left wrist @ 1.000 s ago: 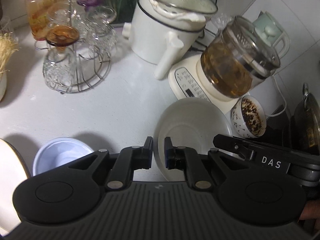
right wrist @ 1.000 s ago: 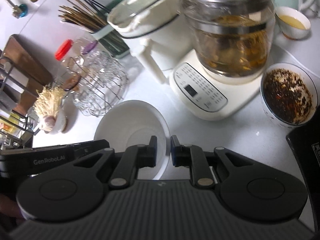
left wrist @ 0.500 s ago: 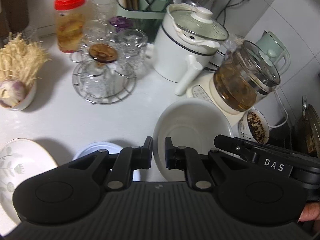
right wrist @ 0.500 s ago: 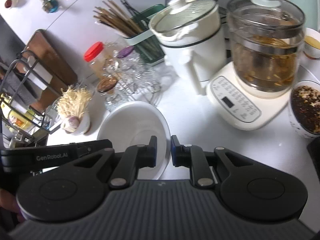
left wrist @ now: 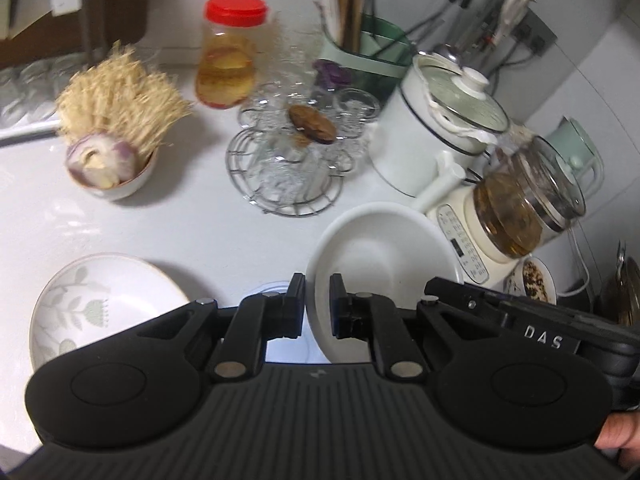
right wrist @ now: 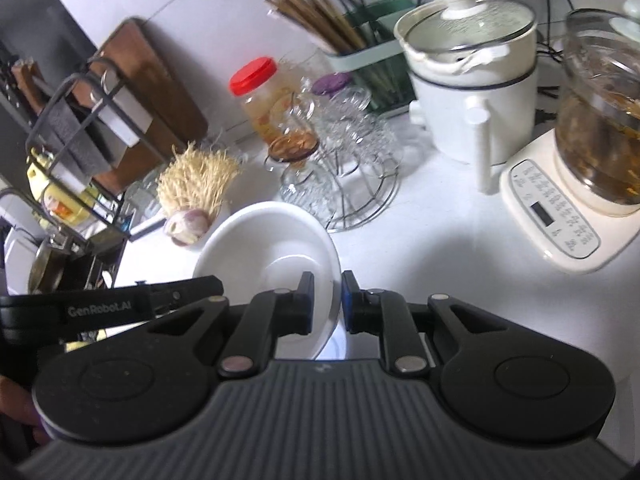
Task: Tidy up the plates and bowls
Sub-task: 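Lift the white bowl with both grippers and carry it toward the plates, then lower the white bowl into the nested light blue bowls with both grippers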
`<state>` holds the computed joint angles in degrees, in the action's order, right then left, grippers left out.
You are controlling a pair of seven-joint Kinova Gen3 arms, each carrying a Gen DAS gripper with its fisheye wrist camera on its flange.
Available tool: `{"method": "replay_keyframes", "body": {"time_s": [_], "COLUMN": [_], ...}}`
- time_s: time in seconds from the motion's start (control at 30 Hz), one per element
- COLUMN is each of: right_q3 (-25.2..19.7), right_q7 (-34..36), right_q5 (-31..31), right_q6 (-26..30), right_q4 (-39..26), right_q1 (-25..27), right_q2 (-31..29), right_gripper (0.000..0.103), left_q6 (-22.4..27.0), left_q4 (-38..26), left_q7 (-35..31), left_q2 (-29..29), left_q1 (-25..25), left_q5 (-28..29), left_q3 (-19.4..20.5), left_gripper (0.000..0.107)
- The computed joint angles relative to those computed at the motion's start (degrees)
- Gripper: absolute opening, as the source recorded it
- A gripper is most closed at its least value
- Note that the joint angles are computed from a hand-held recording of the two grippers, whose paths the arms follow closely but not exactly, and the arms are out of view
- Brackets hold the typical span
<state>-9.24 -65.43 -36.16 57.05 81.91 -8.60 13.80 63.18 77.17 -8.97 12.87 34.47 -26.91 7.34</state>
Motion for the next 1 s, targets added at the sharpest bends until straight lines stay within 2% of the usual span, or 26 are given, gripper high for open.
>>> {"method": "replay_keyframes", "body": {"time_s": [0.27,0.47,0.77,0.97,1.0], "right_q3": [-0.28,-0.58,-1.13,-1.13,-1.09], "right_q7": [-3.32,-5.56,-6.9,-8.05,-8.39], "right_q5": [4.48,6.16,8.89,9.97,10.11], "right_q6": [1.89,5.34,6.0,6.76,7.09], "right_q4": [-1.47,-3.38,-3.93,-4.53,-4.85], "right_q1": [-3.04,-3.61,-5.3,-5.92,-5.95], "right_q2": [1.78,4.22,6.7,7.38,7.54], "right_gripper": [0.017,0.017,0.019,0.019,0.019], "left_q6": [-1.37,-5.0,-6.86,-4.81,-4.96], "left_q4": [4.8,9.35,12.62,12.56,12.87], "left_q7": [3.82,5.64,8.49,8.48,8.74], "left_q2": [-1.24,-2.27,-1.25,-1.45,-1.78], "left_q1": [-1.09,-2.58,-2.69,-2.23,-2.37], "left_q5": [2.45,5.23,6.62,5.65,5.84], "left_q3": [0.46,0.9,0.55,0.74,0.72], "left_gripper": [0.013,0.013,0.013,0.013,0.016]}}
